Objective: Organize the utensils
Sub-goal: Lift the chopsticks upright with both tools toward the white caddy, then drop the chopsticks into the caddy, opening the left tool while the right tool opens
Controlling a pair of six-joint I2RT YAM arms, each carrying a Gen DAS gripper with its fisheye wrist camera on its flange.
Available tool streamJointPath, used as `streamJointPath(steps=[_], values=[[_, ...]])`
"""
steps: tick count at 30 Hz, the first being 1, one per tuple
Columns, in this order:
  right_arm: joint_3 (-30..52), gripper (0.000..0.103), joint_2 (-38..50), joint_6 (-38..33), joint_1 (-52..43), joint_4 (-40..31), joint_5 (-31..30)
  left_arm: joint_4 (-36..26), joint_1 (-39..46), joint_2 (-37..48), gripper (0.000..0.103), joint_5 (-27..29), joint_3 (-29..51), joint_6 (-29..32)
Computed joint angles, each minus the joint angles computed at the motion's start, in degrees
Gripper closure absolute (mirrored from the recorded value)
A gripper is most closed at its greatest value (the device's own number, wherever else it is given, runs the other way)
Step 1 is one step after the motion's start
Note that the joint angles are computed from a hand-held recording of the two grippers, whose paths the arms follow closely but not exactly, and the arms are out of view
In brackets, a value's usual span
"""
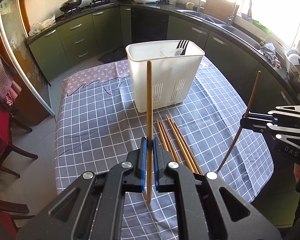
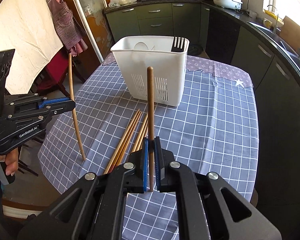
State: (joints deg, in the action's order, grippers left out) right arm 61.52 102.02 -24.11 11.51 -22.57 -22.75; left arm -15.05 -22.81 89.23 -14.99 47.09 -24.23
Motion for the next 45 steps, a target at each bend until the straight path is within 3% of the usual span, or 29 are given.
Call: streamJointPath(steps=[18,25,31,36,45], values=[[0.77,0.096,-0.48,0.52,-1.72,0.18,-2.43,-1.46,-0.04,-1.22,0.097,0.38,1.50,0.95],[3.67,0.096,-2.66,0.73,-2.58,-2.84,-5.05,-4.30,-0.25,-4.26,0.097,-0.27,3.72,2.01],[13.35,0.096,-3.16,2.53,-4.27,-10.20,-9.58,-9.46,-0.13,-8.11,0.097,-0.36,9.53,3.44],[23.74,0.096,-1.74,6.36,-5.64,-14.06,-12.87,-13.05,-0.72,-10.01,0.097,-3.50,16.88,5.68],[43.01,0.096,6.77,14.61,-4.66,-15.72,-13.47,-12.23,1.52,-5.02,0.097,-5.78,29.00,8.17]])
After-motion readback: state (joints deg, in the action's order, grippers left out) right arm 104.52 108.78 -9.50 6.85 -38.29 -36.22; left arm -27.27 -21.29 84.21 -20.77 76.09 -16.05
